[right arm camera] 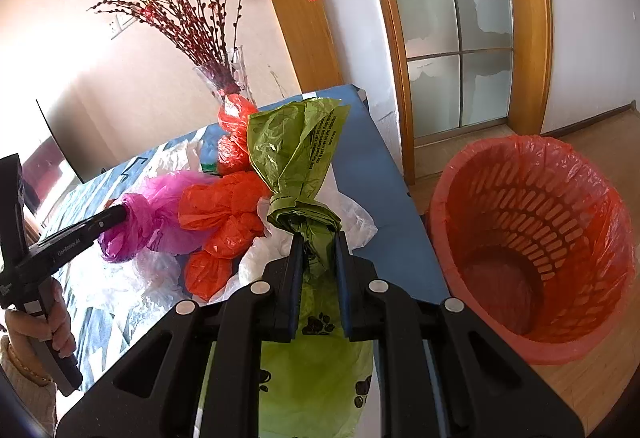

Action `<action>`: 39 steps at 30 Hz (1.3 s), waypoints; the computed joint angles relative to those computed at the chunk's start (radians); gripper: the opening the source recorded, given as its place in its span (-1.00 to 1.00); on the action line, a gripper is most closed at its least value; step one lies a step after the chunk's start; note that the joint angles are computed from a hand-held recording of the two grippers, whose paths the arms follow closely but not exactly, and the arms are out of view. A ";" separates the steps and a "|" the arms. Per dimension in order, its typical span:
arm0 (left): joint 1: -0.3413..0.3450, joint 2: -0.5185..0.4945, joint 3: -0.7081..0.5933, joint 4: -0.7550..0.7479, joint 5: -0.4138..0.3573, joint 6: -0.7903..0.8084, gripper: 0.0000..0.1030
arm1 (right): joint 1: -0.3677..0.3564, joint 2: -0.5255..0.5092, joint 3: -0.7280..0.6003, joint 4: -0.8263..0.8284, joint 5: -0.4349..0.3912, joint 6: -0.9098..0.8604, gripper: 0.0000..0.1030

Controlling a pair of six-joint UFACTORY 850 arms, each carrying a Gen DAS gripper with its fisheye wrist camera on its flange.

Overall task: Collect trash
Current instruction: 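Lift the pink bag with the left tool while the right tool lifts the green bag, then carry both bags over the red wastebasket and open both tools to drop them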

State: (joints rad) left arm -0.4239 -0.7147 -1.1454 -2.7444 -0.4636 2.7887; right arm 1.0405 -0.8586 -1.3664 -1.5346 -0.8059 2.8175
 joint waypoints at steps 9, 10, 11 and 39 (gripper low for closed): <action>0.008 0.103 0.075 0.003 -0.093 -0.022 -0.78 | 0.016 0.023 0.011 -0.011 -0.040 0.002 -0.69; 0.005 0.116 0.085 0.002 -0.103 -0.026 -0.78 | 0.018 0.026 0.014 -0.011 -0.044 0.004 -0.69; 0.001 0.126 0.093 0.002 -0.111 -0.030 -0.78 | 0.020 0.029 0.016 -0.011 -0.049 0.004 -0.69; -0.233 0.061 0.016 0.139 -0.214 -0.290 -0.78 | 0.067 0.205 0.315 0.205 -0.212 0.161 -0.69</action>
